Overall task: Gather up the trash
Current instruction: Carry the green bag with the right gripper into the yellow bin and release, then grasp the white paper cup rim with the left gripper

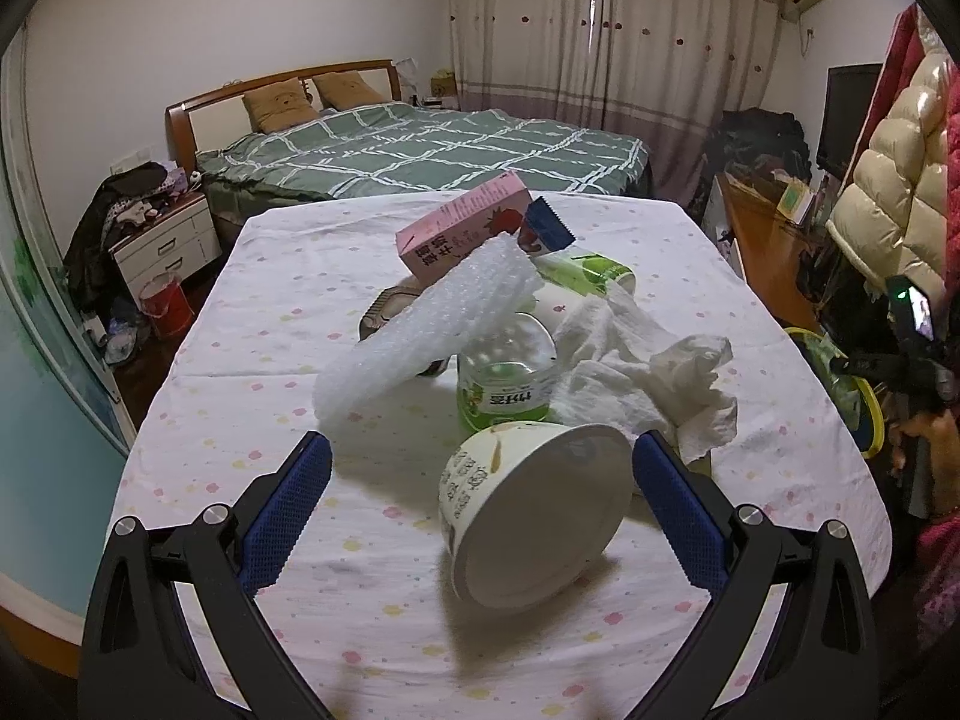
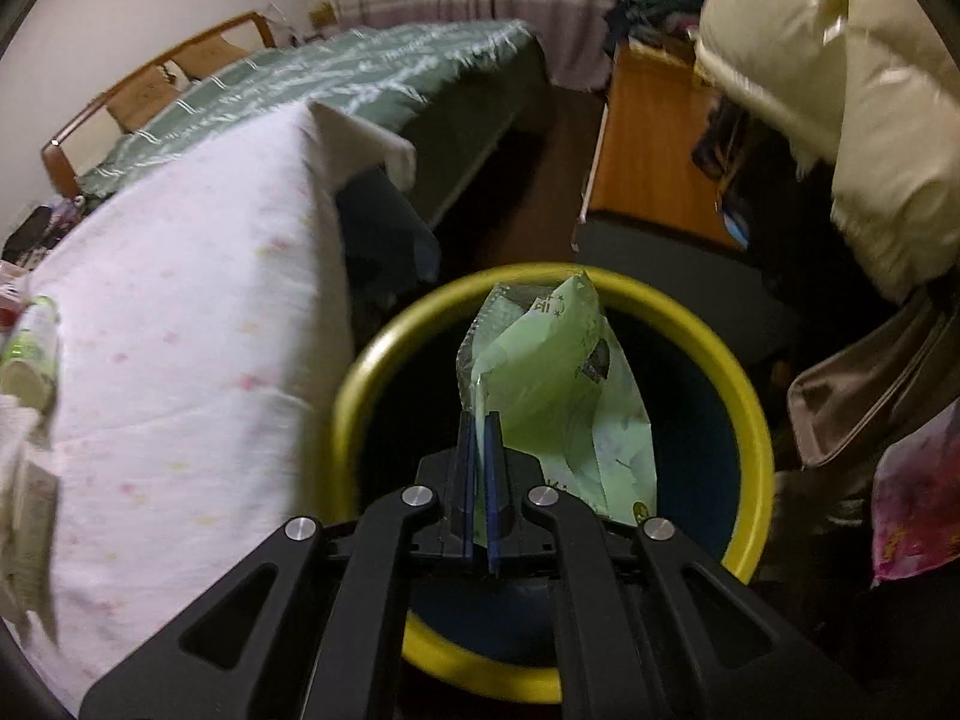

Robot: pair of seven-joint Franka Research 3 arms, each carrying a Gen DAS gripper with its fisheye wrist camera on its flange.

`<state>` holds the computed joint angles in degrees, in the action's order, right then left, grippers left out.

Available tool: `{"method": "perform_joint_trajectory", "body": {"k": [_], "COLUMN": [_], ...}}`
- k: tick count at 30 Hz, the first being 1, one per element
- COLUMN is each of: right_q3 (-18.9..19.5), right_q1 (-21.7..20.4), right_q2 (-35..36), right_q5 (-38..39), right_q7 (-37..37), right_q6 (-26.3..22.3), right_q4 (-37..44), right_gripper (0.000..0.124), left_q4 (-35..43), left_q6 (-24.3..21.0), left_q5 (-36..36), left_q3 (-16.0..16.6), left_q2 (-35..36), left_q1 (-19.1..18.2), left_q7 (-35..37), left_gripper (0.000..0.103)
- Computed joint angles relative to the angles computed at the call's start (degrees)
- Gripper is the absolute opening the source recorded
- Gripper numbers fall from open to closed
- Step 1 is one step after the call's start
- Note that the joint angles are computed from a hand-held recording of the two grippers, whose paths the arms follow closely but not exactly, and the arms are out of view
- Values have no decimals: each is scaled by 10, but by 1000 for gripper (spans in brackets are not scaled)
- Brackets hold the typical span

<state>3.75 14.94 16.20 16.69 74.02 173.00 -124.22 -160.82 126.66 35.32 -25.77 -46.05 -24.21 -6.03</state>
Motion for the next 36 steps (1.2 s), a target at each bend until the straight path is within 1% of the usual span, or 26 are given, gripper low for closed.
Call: {"method": "perform_joint_trajectory", "body": {"k": [3,5,9,11,13,15,17,20,24,26,29,31,32,34,36], "right_q3": [-12,-10,3,-2,5,33,64,92,107,100,85,73,68,55,43], "right_q1": [8,6,-7,1,-5,-27,-48,-61,-63,-54,-37,-24,-17,-5,7], "right_q2": [16,16,5,-7,-17,-33,-54,-79,-107,-119,-131,-136,-139,-142,-146], "right_q5": [-9,-9,4,2,10,45,94,177,290,323,356,372,383,398,408], "right_q7": [14,15,3,9,3,-29,-71,-140,-235,-260,-286,-298,-306,-318,-327], "right_q6": [-6,-3,4,4,8,15,22,23,14,9,3,1,0,-1,-3], "right_q4": [10,6,-5,-14,-22,-37,-56,-76,-95,-103,-110,-113,-114,-117,-120], "right_gripper": [8,13,14,19,21,24,33,36,36,36,36,36,36,36,36], "left_q4": [5,7,11,13,15,15,12,2,-12,-20,-34,-40,-42,-46,-50], "left_q6": [-1,-2,-2,0,-1,-3,-5,-3,-5,-7,3,11,16,26,36], "left_q5": [1,3,3,4,3,3,2,-4,-17,-24,-35,-40,-42,-43,-44], "left_q3": [0,1,1,0,-1,-2,-2,3,5,6,13,18,19,21,19], "left_q2": [6,7,13,16,18,18,16,12,7,2,-6,-5,-5,-3,-3], "left_q1": [1,2,2,2,1,-1,-3,-8,-16,-20,-24,-24,-23,-21,-19], "left_q7": [2,4,6,6,7,7,7,5,3,0,-5,-4,-3,-1,-3], "left_gripper": [99,99,99,99,99,99,99,99,99,97,87,77,74,64,59]}}
